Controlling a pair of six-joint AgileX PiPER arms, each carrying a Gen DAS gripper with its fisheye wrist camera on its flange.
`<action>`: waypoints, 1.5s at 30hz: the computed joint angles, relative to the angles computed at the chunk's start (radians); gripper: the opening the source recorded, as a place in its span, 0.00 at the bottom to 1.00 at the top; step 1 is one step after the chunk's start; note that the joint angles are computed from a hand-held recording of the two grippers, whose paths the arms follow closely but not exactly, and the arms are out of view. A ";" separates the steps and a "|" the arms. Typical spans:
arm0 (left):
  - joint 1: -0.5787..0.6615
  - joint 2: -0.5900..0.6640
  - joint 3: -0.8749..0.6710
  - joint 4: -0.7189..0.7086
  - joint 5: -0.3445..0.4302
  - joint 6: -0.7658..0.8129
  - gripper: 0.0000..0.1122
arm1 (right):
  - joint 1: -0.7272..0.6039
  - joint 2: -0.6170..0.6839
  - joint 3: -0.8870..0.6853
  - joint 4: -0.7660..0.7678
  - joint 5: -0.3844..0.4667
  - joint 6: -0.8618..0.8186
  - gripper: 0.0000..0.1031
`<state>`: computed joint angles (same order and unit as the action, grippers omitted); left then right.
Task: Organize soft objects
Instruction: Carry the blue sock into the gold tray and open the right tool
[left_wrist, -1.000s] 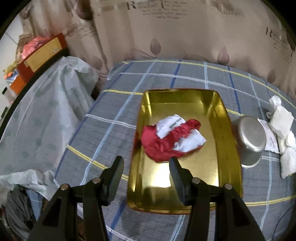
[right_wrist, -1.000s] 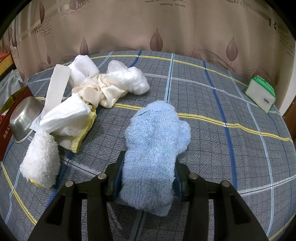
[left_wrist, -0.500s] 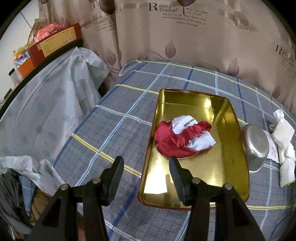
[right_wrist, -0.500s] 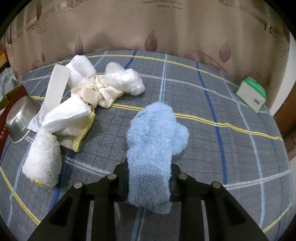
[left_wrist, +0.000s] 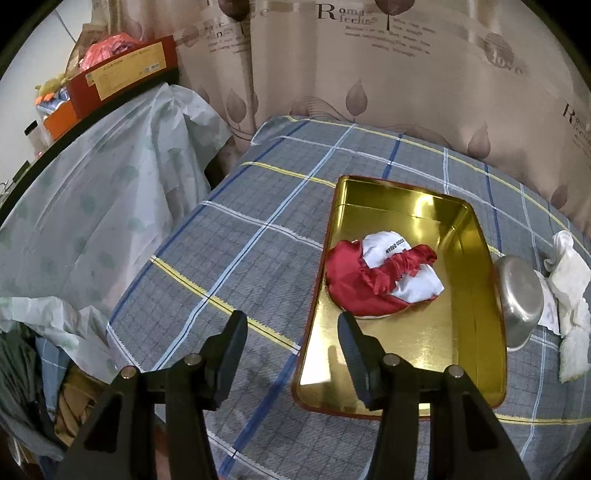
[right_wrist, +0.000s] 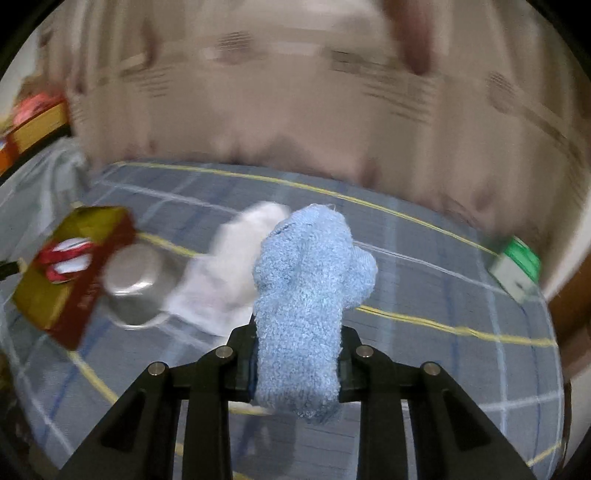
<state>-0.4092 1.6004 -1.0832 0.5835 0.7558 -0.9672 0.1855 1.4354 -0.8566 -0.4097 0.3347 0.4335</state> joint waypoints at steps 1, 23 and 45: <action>0.000 0.000 0.000 0.006 0.005 -0.006 0.46 | 0.043 0.017 -0.024 0.005 0.009 0.004 0.25; 0.024 0.003 0.021 0.069 0.028 -0.072 0.46 | 0.491 0.435 -0.496 0.213 0.110 -0.152 0.25; 0.146 -0.027 0.041 -0.144 -0.072 0.119 0.46 | 0.564 0.798 -0.968 0.260 0.357 -0.236 0.26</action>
<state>-0.2629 1.5730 -1.0426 0.4394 0.6840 -0.8486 0.7490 2.2338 -1.8242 -0.1493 0.6915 0.1975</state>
